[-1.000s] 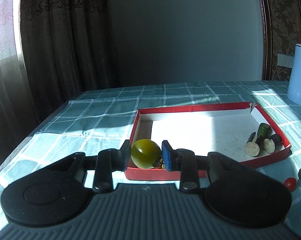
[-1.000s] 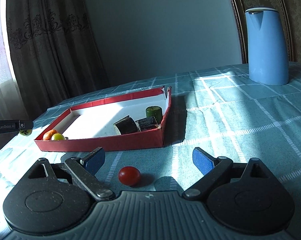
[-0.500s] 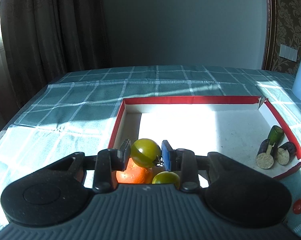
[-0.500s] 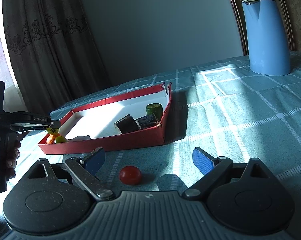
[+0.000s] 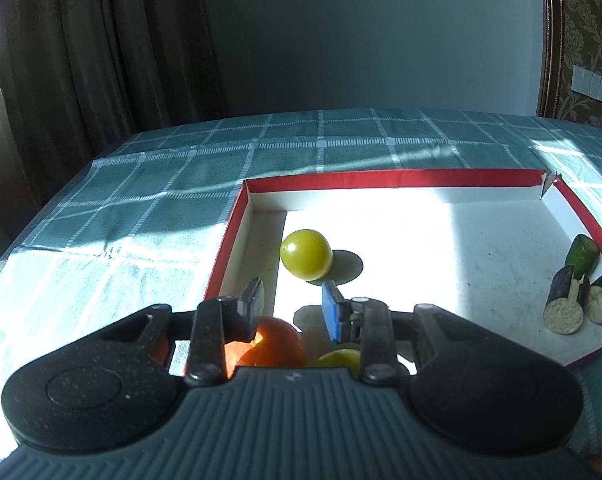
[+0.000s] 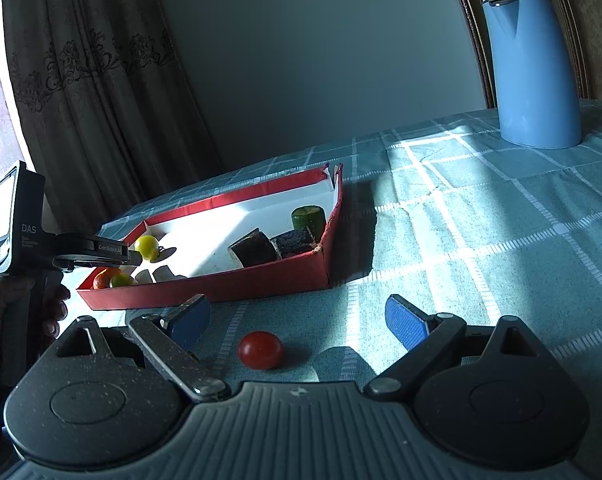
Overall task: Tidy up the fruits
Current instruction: 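Carry the yellow tomato into the red box and open the left gripper, then lower the right gripper onto the brown kiwi and close it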
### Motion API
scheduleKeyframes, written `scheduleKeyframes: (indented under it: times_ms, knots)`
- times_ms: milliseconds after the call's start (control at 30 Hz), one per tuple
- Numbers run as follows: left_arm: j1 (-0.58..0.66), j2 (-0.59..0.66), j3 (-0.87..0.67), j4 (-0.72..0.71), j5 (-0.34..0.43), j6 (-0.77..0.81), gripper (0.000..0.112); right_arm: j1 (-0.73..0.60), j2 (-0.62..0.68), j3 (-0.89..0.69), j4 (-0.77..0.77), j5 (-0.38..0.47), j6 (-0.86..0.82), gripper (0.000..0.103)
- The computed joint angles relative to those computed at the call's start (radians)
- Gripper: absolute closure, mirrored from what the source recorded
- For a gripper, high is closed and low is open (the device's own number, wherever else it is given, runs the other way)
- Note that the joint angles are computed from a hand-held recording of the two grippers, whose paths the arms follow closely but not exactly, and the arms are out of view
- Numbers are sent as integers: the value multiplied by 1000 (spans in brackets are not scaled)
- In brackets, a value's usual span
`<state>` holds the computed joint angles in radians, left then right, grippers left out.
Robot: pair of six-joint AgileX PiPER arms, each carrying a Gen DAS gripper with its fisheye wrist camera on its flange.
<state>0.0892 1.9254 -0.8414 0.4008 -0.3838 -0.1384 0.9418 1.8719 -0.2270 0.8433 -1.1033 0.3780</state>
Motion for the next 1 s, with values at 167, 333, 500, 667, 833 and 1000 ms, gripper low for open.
scheduleKeyframes:
  times_ms: [167, 333, 500, 667, 833, 1000]
  knots:
    - [13, -54, 89, -9, -75, 36, 82, -14, 2, 6, -19, -4, 27, 8]
    - [91, -150, 240, 95, -207, -21, 45, -19, 4, 9, -26, -7, 37, 8]
    - [226, -230, 419, 176, -390, 13, 26, -19, 6, 10, -25, -11, 40, 8]
    - [394, -230, 496, 302, -484, -5, 14, 19, 13, 8, 25, -34, 23, 8]
    - [455, -150, 507, 248, -545, 98, 9, 75, 22, 5, 97, -72, -9, 8]
    - [484, -98, 457, 280, -501, 43, 9, 149, 24, 2, 135, -105, -56, 8]
